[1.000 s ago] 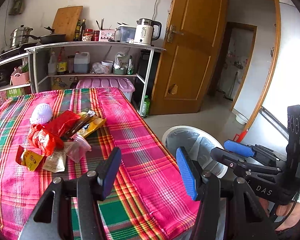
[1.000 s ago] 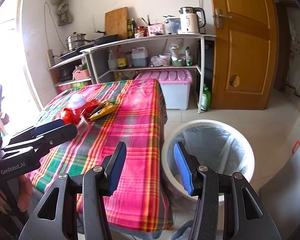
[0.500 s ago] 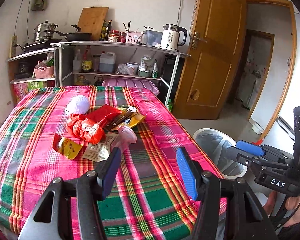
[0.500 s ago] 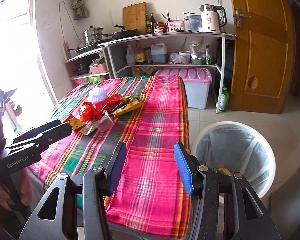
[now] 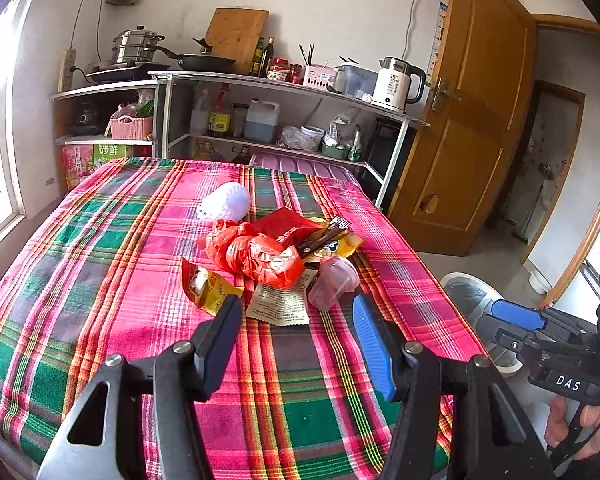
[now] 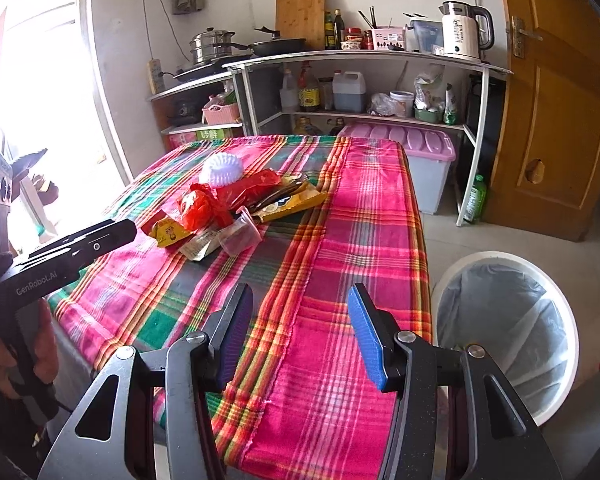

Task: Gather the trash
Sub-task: 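Move both tools back toward the remaining trash on the table, then grasp the red plastic bag with the left tool and lift it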

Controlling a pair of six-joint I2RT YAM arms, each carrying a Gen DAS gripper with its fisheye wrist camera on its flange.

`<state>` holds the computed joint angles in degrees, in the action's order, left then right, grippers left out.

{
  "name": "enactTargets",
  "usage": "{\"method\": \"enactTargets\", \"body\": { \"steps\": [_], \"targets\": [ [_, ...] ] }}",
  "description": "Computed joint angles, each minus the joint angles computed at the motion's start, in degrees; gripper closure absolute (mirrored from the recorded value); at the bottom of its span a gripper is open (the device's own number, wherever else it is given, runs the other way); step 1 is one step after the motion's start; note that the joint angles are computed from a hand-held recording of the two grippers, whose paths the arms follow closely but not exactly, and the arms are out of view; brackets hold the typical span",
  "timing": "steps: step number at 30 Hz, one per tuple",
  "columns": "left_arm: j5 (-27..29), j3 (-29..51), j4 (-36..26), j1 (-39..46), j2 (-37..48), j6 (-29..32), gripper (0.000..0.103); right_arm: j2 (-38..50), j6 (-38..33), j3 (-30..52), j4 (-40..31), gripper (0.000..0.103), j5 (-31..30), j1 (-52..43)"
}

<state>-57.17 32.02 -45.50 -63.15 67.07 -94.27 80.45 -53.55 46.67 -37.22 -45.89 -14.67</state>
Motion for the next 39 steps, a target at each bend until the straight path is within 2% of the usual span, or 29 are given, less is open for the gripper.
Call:
{"method": "enactTargets", "body": {
  "steps": [7,11,18,24,27,36,37,39],
  "targets": [
    [1.8,-5.8,4.2,6.3,-7.9,5.9,0.043,0.5,5.1,-0.7,4.9,0.052,2.1,6.4],
    [4.0,-9.0,8.2,12.0,-13.7,12.7,0.043,1.4,8.0,-1.1,8.1,0.052,3.8,10.2],
    [13.3,-13.8,23.2,23.4,-18.9,28.8,0.043,3.6,12.6,-0.9,13.0,0.052,6.3,15.6],
    [22.1,-13.9,33.9,32.7,-14.7,37.0,0.042,5.7,13.6,-0.2,14.7,0.052,7.2,16.2],
    [24.4,-12.6,37.0,35.3,-10.9,38.3,0.032,7.0,13.7,0.3,15.1,0.052,7.4,15.9],
    [28.3,-9.6,40.3,41.3,0.6,36.8,0.033,10.3,13.6,2.1,15.1,0.052,7.4,15.7],
    [28.7,-10.1,40.9,41.7,0.8,36.6,0.035,10.5,13.6,2.2,15.1,0.052,7.5,15.7],
    [28.3,-10.6,40.9,41.8,0.8,36.5,0.051,10.9,13.7,2.5,15.2,0.052,7.6,16.1]
  ]
}}
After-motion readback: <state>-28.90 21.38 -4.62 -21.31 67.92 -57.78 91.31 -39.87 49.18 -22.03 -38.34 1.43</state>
